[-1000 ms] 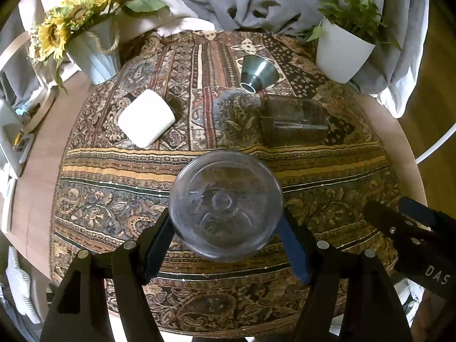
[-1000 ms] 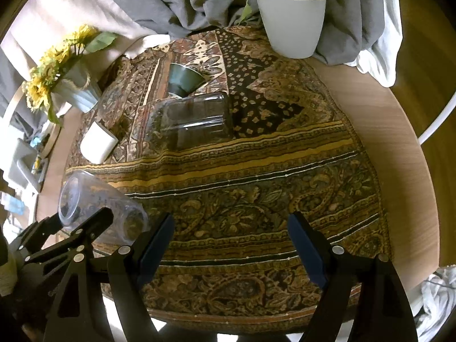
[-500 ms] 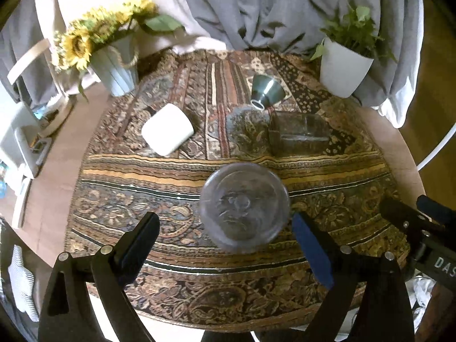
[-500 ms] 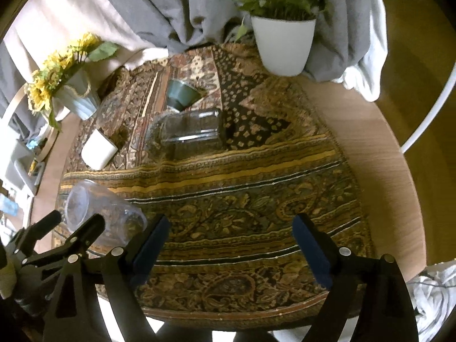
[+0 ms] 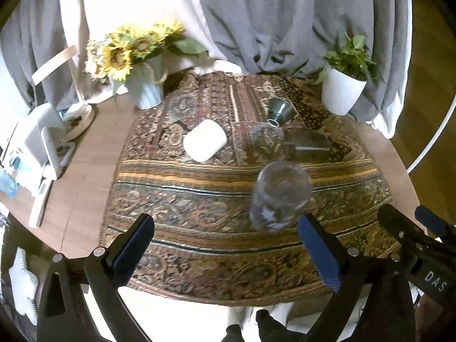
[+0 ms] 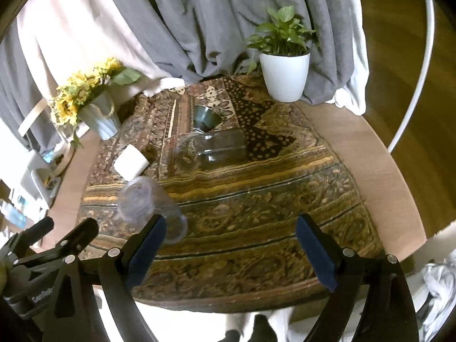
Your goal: Flip cup upside down
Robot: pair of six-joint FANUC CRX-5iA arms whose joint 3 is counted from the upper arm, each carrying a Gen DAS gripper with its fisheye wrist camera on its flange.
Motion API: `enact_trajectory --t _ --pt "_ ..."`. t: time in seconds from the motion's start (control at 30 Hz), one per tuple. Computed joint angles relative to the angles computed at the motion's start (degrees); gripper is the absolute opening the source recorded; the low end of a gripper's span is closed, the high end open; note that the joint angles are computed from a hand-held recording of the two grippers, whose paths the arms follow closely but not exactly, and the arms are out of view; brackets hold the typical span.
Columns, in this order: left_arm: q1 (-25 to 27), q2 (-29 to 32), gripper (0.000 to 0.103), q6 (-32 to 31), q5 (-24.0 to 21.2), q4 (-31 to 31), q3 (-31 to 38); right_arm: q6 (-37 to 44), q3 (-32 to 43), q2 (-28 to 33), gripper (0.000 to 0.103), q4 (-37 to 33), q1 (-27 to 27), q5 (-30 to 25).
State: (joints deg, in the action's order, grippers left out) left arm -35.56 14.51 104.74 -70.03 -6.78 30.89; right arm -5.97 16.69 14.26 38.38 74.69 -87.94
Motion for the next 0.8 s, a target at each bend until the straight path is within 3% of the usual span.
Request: enact_trajectory --t 0.33,0.8 --pt "2.1 -7.0 0.103 -1.2 3.5 -1.3 -7.8 0.1 6.0 5.2 0.096 4.6 4.2 -4.1" --pt "2.7 -10.7 0.103 -4.4 6.3 -0.8 -11.1 0.6 9.7 8.3 0.096 8.4 6.6 -7.5"
